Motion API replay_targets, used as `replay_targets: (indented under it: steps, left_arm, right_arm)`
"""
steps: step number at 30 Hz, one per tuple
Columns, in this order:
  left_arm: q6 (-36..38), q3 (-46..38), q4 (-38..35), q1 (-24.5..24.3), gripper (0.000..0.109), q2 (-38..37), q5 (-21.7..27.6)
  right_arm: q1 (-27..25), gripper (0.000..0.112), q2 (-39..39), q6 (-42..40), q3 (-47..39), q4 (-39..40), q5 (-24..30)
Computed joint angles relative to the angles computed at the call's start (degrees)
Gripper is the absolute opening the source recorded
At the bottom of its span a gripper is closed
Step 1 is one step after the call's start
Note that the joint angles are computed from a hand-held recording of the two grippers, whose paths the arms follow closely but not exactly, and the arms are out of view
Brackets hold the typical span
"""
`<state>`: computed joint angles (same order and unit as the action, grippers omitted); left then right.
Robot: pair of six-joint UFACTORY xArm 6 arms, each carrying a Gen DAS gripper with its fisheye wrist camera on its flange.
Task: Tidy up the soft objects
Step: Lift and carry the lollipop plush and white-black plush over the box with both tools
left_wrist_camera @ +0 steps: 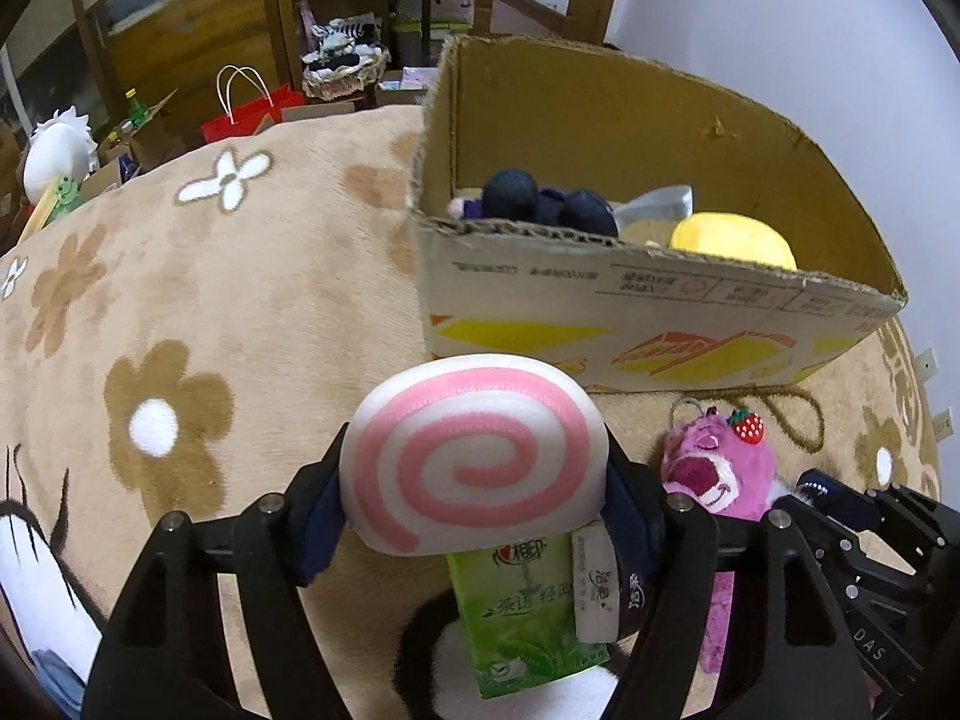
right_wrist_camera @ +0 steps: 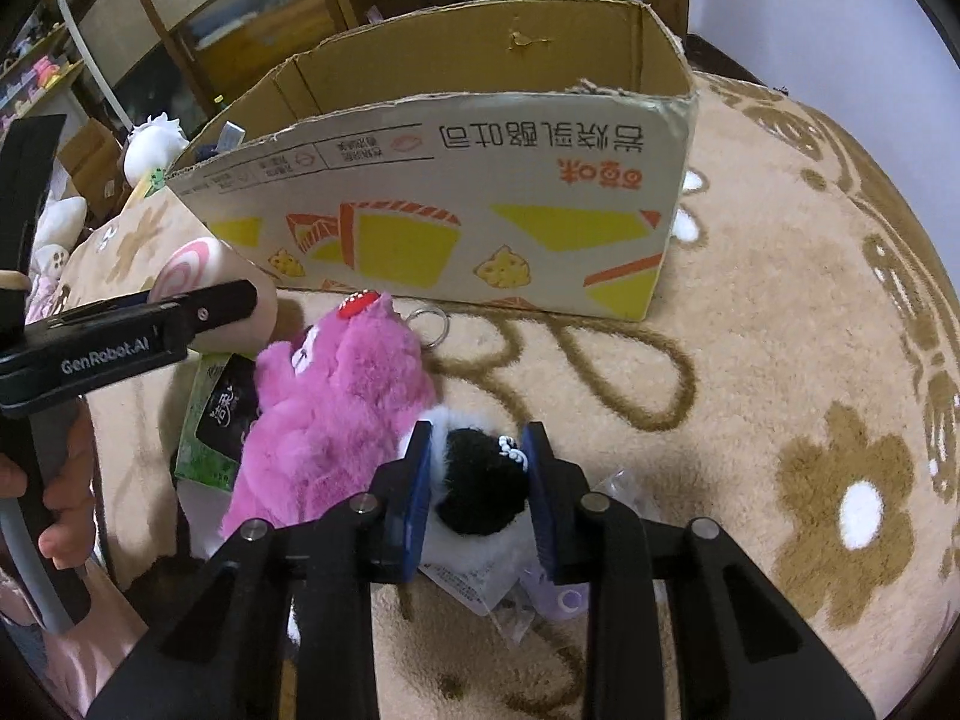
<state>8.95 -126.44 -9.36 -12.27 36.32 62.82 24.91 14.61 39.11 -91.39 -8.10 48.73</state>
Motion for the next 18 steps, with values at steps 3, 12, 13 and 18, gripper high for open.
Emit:
replay_targets:
  steps: [3,12,13,18]
  left_arm:
    - [-0.17,2.31,-0.47,0.17,0.072,-1.74,-1.64]
    - [-1.53,13.43,-0.07,0.0,0.072,-9.92,-10.55]
    - [-1.46,14.4,-0.16,0.05,0.072,-10.66,-11.54]
    - [0.34,19.68,-0.71,0.27,0.072,-14.82,-19.53]
  right_arm:
    - [0.07,0.029,-1.33,0.83,1.17,-1.95,-1.08]
    - [0.8,0.029,-5.08,10.04,3.0,-14.08,-3.0]
    - [0.81,0.029,-5.69,11.05,3.34,-15.52,-3.33]
    - [2.87,0.029,-7.56,21.16,2.45,-30.07,-2.31]
